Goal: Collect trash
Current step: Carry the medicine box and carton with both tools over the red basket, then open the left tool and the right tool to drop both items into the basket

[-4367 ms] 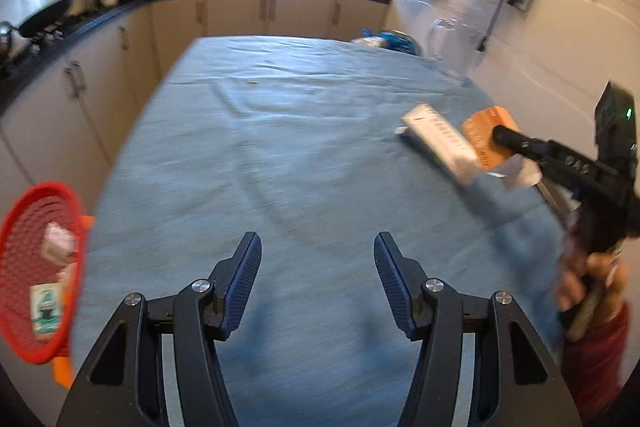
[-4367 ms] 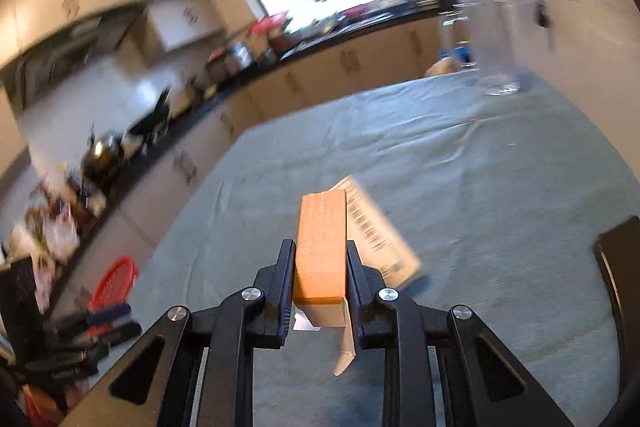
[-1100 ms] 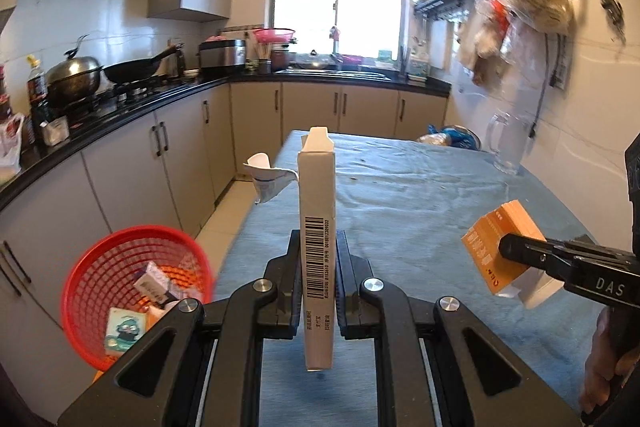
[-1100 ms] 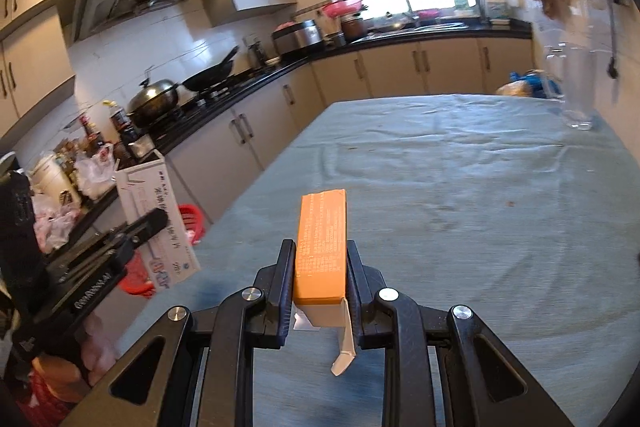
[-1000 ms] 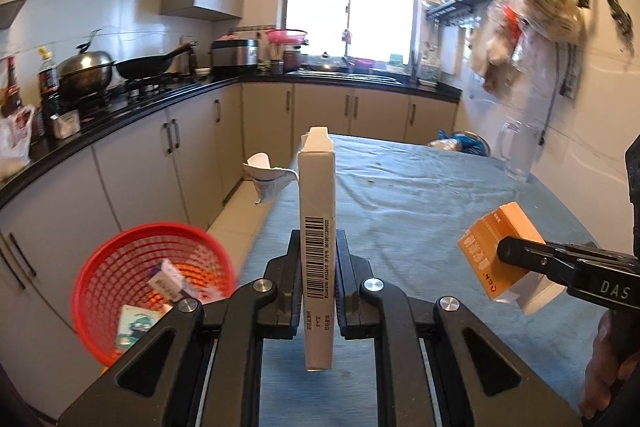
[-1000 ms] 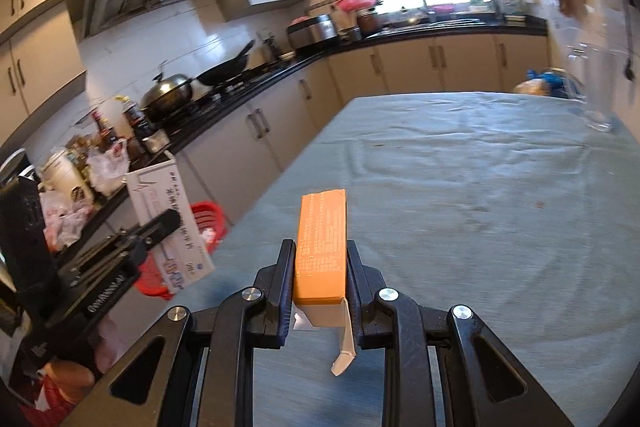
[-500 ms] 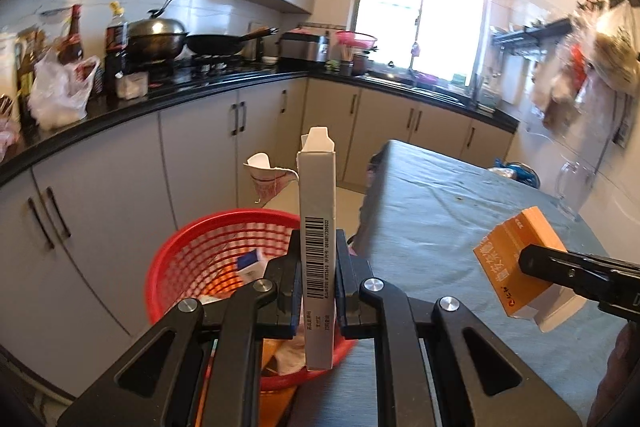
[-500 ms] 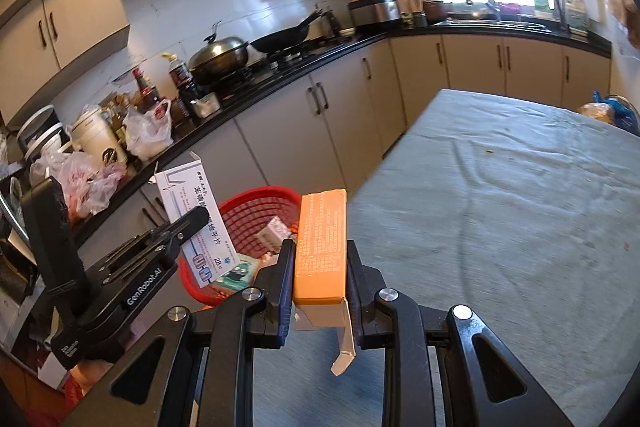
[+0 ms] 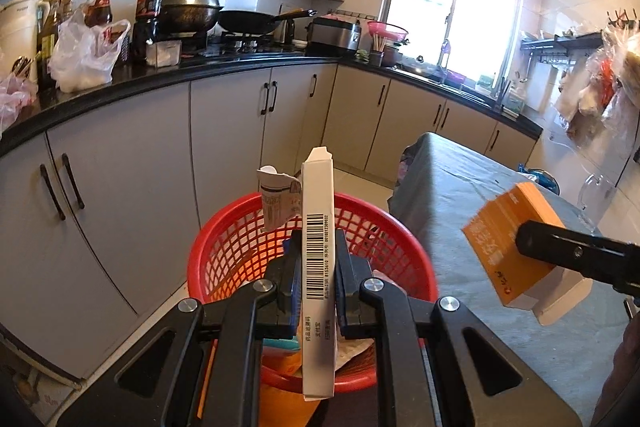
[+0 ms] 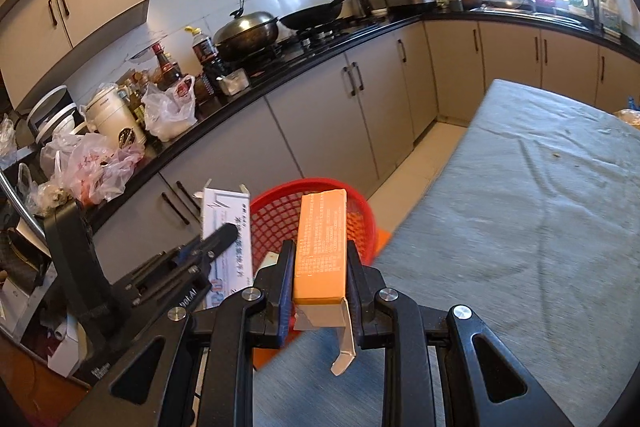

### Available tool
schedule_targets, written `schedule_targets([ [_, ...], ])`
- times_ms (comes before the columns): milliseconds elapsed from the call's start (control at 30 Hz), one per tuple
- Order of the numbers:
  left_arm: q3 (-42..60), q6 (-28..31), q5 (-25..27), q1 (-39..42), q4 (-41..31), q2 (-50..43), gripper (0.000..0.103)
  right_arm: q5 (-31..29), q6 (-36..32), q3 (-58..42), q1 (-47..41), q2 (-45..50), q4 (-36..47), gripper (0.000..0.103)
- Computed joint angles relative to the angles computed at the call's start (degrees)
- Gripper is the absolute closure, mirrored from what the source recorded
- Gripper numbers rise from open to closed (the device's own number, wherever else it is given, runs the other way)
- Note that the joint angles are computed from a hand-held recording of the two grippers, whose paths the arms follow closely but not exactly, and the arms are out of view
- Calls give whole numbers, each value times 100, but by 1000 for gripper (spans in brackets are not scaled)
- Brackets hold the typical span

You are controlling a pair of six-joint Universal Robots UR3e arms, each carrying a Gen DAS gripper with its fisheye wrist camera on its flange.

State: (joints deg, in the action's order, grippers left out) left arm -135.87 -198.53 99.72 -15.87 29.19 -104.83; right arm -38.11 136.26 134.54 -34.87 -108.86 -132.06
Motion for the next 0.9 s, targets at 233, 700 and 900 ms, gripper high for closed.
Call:
schedule_targets([
  [233, -216, 29, -337, 356, 302, -197, 90, -437, 1237, -510, 1051, 1581, -1617, 78],
  [700, -212, 144, -474, 413, 632, -484, 90, -1022, 2096, -1184, 1778, 3010, -2603, 76],
  [900, -200, 146, -453, 405, 674, -478, 77, -925, 2061, -1059, 1617, 2779, -2615, 67],
])
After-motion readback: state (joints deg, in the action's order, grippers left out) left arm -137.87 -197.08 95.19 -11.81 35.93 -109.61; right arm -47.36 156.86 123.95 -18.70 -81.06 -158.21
